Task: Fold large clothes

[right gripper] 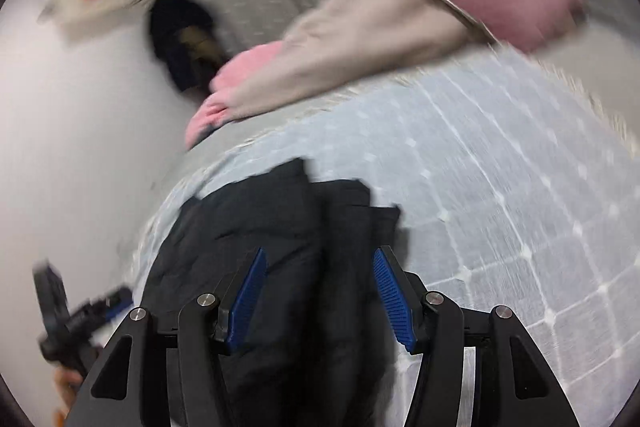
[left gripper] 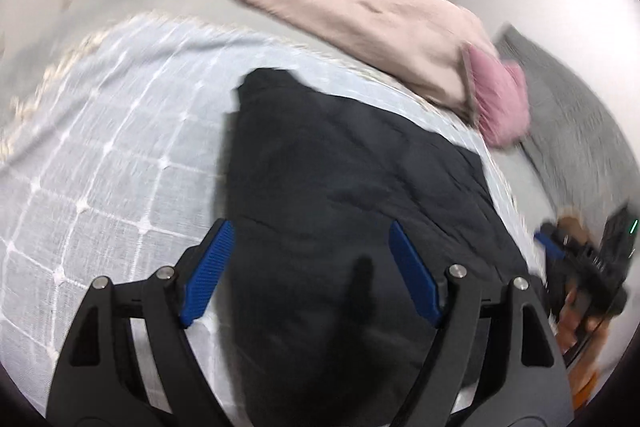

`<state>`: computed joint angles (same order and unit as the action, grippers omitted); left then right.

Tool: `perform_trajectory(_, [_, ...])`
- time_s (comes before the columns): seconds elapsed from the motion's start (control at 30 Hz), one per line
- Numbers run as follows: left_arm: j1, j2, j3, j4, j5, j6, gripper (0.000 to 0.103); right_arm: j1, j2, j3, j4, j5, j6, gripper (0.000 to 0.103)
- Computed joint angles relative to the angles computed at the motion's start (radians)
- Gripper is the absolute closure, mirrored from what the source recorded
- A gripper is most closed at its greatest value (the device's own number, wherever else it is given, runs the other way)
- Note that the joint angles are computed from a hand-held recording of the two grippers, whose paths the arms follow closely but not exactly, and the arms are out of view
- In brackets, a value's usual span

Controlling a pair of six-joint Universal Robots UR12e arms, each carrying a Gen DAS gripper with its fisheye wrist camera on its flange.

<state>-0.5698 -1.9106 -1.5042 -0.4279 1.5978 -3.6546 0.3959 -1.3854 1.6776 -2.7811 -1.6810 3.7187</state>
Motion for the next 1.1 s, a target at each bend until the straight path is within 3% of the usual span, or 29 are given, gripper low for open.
perform_trajectory(0.1, [-0.047, -0.026, 0.042, -0.016, 0.017, 0.117, 0.022, 0.066, 0.009, -0.030, 0.030, -0.065, -0.145, 0.046])
perform_trajectory(0.17, [-0.058, -0.035, 0.058, -0.060, -0.007, 0.160, 0.022, 0.102, 0.015, -0.053, 0.111, -0.117, -0.204, 0.046])
perform_trajectory(0.23, [-0.067, -0.041, 0.071, -0.130, -0.007, 0.188, 0.022, 0.110, 0.017, -0.061, 0.215, -0.136, -0.191, 0.046])
perform_trajectory(0.3, [-0.076, -0.047, 0.080, -0.206, 0.000, 0.215, 0.021, 0.093, 0.021, -0.062, 0.329, -0.099, -0.142, 0.046])
perform_trajectory(0.37, [-0.082, -0.039, 0.069, -0.237, -0.002, 0.227, 0.020, 0.067, 0.017, -0.041, 0.384, -0.024, -0.099, 0.046])
perform_trajectory(0.43, [-0.094, -0.036, 0.070, -0.253, 0.033, 0.240, 0.020, 0.055, 0.014, -0.027, 0.406, 0.001, -0.082, 0.041])
perform_trajectory(0.6, [-0.108, -0.016, 0.070, -0.291, 0.083, 0.171, 0.020, 0.065, -0.013, -0.012, 0.384, -0.038, -0.057, 0.039])
perform_trajectory(0.73, [-0.137, 0.008, 0.073, -0.351, 0.181, 0.129, 0.016, 0.096, -0.034, -0.019, 0.406, -0.122, -0.050, 0.037])
perform_trajectory(0.8, [-0.155, 0.016, 0.072, -0.368, 0.246, 0.102, 0.008, 0.115, -0.043, -0.024, 0.425, -0.160, -0.056, 0.035])
perform_trajectory(0.87, [-0.169, 0.024, 0.064, -0.374, 0.294, 0.073, 0.006, 0.133, -0.052, -0.031, 0.444, -0.185, -0.052, 0.032])
perform_trajectory(0.97, [-0.182, 0.034, 0.068, -0.420, 0.306, 0.069, 0.001, 0.155, -0.067, -0.029, 0.454, -0.213, -0.039, 0.019])
perform_trajectory(1.03, [-0.195, 0.043, 0.063, -0.428, 0.328, 0.074, 0.001, 0.176, -0.075, -0.025, 0.458, -0.237, -0.011, 0.005])
perform_trajectory(1.1, [-0.210, 0.043, 0.068, -0.445, 0.358, 0.060, 0.001, 0.189, -0.083, -0.014, 0.454, -0.248, 0.002, 0.001])
